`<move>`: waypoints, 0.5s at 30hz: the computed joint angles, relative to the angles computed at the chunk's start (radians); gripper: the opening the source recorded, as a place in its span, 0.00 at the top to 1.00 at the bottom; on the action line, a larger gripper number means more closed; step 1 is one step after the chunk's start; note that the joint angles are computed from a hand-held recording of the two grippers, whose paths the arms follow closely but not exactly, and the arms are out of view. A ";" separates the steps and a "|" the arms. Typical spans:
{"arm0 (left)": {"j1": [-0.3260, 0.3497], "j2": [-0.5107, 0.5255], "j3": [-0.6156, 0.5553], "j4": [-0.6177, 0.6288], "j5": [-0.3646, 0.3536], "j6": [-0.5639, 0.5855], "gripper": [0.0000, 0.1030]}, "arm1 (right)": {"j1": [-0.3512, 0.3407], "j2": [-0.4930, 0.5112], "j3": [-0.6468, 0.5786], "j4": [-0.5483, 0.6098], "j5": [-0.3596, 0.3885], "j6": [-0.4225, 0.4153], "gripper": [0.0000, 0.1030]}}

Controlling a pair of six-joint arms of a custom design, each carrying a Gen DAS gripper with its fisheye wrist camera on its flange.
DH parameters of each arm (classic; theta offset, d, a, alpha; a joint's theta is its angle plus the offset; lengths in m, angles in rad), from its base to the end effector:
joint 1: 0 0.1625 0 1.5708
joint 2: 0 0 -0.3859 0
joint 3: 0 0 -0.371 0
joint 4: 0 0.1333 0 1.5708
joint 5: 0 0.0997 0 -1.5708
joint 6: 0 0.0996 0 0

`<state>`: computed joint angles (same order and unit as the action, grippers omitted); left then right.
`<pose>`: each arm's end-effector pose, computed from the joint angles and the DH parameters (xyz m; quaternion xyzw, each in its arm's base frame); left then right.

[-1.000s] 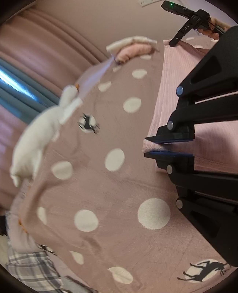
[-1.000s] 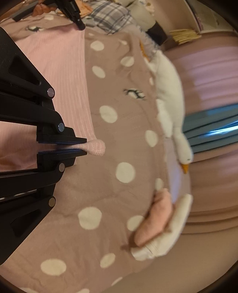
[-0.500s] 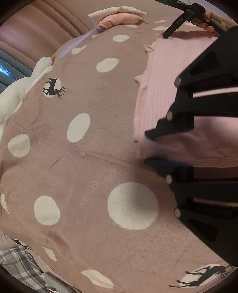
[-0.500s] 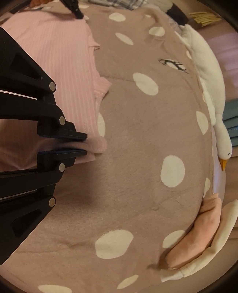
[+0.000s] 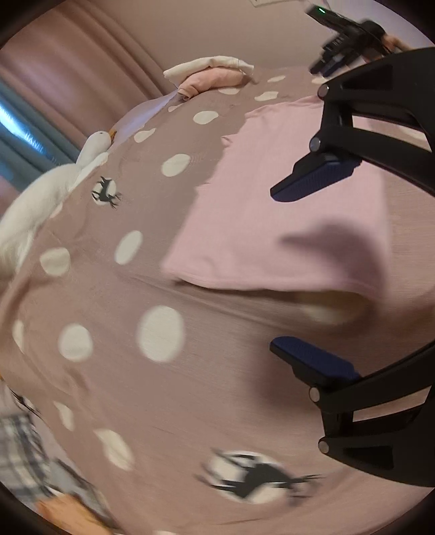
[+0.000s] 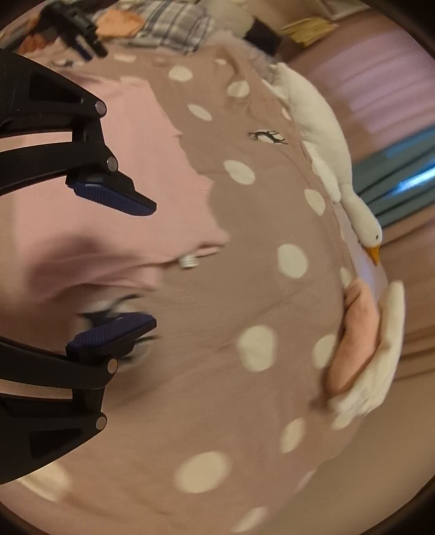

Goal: Fold small clothes

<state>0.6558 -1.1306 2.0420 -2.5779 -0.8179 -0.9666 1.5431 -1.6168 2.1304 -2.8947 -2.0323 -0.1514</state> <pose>-0.2718 -0.4632 0.1556 -0.0415 0.9281 -0.3229 0.1804 0.0768 -0.4410 0.3765 -0.0347 -0.8985 0.3634 0.2437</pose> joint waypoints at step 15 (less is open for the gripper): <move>0.009 0.137 0.101 -0.389 -0.153 0.032 0.23 | -0.139 -0.009 0.150 -0.087 0.262 0.087 0.41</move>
